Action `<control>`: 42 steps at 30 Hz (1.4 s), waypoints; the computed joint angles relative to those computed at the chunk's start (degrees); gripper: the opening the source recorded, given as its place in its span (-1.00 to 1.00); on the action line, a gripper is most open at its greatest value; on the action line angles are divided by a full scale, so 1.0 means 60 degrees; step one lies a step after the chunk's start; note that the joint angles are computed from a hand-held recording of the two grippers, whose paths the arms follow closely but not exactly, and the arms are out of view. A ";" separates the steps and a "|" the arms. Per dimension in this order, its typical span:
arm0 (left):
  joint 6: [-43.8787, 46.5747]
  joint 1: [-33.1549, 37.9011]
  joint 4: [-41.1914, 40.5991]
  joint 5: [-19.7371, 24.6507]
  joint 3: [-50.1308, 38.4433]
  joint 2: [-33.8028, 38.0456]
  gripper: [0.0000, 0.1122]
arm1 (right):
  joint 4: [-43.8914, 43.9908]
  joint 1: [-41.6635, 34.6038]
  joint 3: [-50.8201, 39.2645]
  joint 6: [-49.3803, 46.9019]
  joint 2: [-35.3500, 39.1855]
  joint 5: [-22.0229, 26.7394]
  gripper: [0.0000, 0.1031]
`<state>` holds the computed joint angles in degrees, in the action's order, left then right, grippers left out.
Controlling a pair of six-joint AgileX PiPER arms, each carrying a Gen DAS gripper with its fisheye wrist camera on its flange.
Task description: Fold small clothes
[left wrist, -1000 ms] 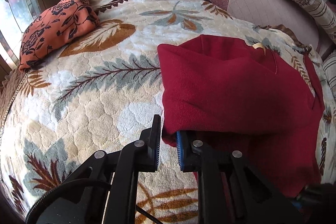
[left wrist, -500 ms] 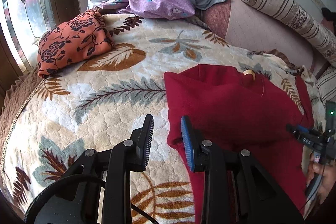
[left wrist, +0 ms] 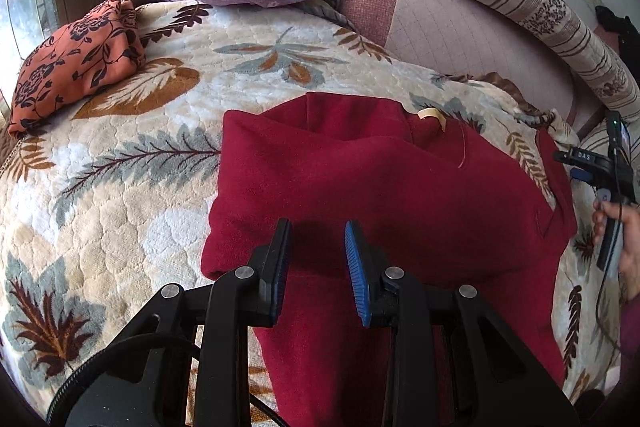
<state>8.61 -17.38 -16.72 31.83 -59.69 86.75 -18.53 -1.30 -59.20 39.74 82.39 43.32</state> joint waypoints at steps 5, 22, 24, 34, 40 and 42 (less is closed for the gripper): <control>-0.0065 -0.0157 0.0165 -0.0421 0.0004 0.0207 -0.52 | 0.0257 -0.1424 -0.0944 -0.0536 0.1687 -0.0353 0.33; -0.2604 -0.1018 0.2935 -0.0937 0.0009 0.0608 -0.52 | -0.1238 -0.1429 -0.0970 0.0277 0.2528 -0.1108 -0.84; -0.2602 -0.1023 0.2904 -0.0938 0.0014 0.0599 -0.51 | -0.0980 -0.1479 -0.0839 -0.0026 0.2260 -0.1151 -0.86; -0.1949 -0.0771 0.1948 -0.0894 0.0073 0.0334 -0.35 | 0.2539 -0.1822 0.0371 -0.3128 -0.0660 -0.1552 -0.87; -0.1230 -0.0595 0.1017 -0.0864 0.0091 0.0175 -0.35 | 0.4125 -0.0986 0.0706 -0.4505 -0.2440 -0.0973 -0.87; -0.0962 -0.0575 0.0681 -0.0843 0.0108 0.0132 -0.35 | 0.3924 -0.0163 0.0831 -0.4275 -0.2920 -0.0834 -0.87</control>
<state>2.84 -20.84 -12.63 26.77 -59.04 87.54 5.01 -2.28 -54.21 14.09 64.88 38.31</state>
